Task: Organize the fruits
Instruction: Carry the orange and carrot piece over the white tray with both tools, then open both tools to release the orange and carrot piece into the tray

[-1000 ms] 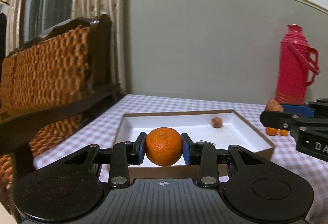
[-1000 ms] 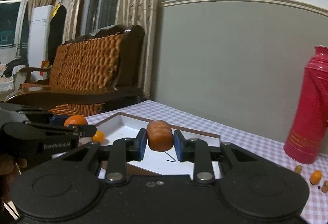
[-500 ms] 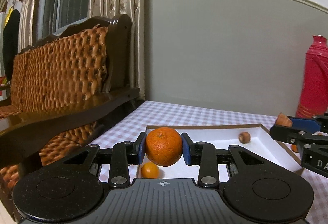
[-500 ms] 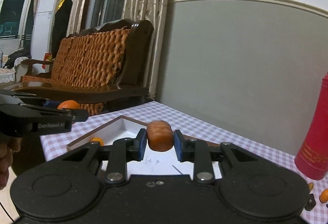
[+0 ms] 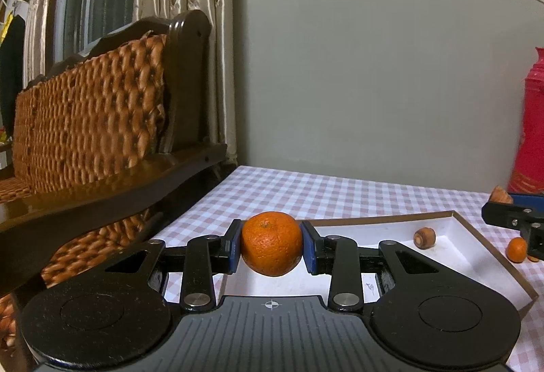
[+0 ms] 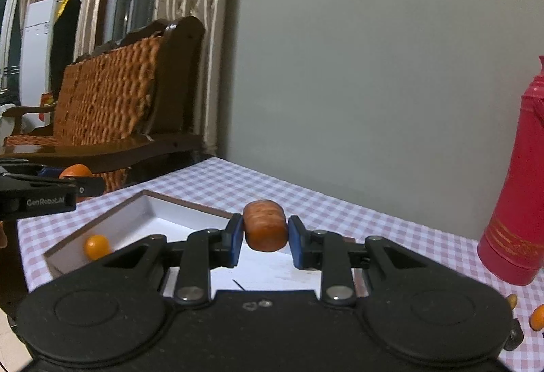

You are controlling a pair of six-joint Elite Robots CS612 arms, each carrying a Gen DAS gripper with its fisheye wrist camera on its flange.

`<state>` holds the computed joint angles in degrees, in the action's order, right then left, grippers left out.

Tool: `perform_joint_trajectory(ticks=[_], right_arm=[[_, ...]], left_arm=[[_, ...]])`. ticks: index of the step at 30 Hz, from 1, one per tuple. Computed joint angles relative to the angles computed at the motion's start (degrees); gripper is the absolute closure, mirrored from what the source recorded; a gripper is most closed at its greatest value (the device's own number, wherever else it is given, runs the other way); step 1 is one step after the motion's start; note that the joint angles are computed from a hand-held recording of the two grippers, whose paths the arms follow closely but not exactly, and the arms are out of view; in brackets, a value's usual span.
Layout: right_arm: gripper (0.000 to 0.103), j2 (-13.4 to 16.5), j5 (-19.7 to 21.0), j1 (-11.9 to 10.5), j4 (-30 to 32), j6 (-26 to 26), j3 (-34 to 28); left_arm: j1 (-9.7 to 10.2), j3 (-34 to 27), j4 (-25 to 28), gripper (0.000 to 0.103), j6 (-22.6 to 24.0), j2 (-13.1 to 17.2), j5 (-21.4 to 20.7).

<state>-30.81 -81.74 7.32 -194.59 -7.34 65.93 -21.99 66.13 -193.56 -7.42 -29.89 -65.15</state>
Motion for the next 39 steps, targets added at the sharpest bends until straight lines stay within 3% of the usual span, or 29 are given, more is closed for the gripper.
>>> perform_joint_trajectory(ticks=[7,21,22,23,24,25,26,39], right_arm=[[0.083,0.8,-0.4,-0.3,1.6,0.4,-1.8],[0.083,3.3,-1.1,-1.0,11.7,2.1,-8.3],[0.083,3.5,-1.4,-1.1,12.2,2.2,-8.6],[0.075,3.5,-1.4,-1.1,13.8,1.6,-9.0],[0.042,3.7,-2.2,-1.1,14.5,1.1,-9.3],[0.018,3.9,-4.7,-0.9,12.8,1.5,-9.3],[0.007,4.3,-5.8,-0.8,9.0,2.1,-8.8],[0.007,2.3,-4.6,-0.9,8.4,2.9,-5.5]], left_arm=[[0.10,-2.2,1.9,0.067,0.7,1.2,-0.4],[0.91,-7.9,9.5,0.067,-0.7,3.8,-0.3],[0.90,-8.1,10.5,0.062,-1.1,3.9,0.1],[0.76,-8.2,10.8,0.028,-1.8,4.0,1.4],[0.56,-8.0,8.9,0.008,-2.2,4.3,3.1],[0.41,-7.7,5.6,0.000,-1.5,4.6,4.1],[0.35,-7.3,4.0,0.000,-0.8,4.5,4.0],[-0.15,-4.6,2.4,0.000,-0.7,2.9,4.7]])
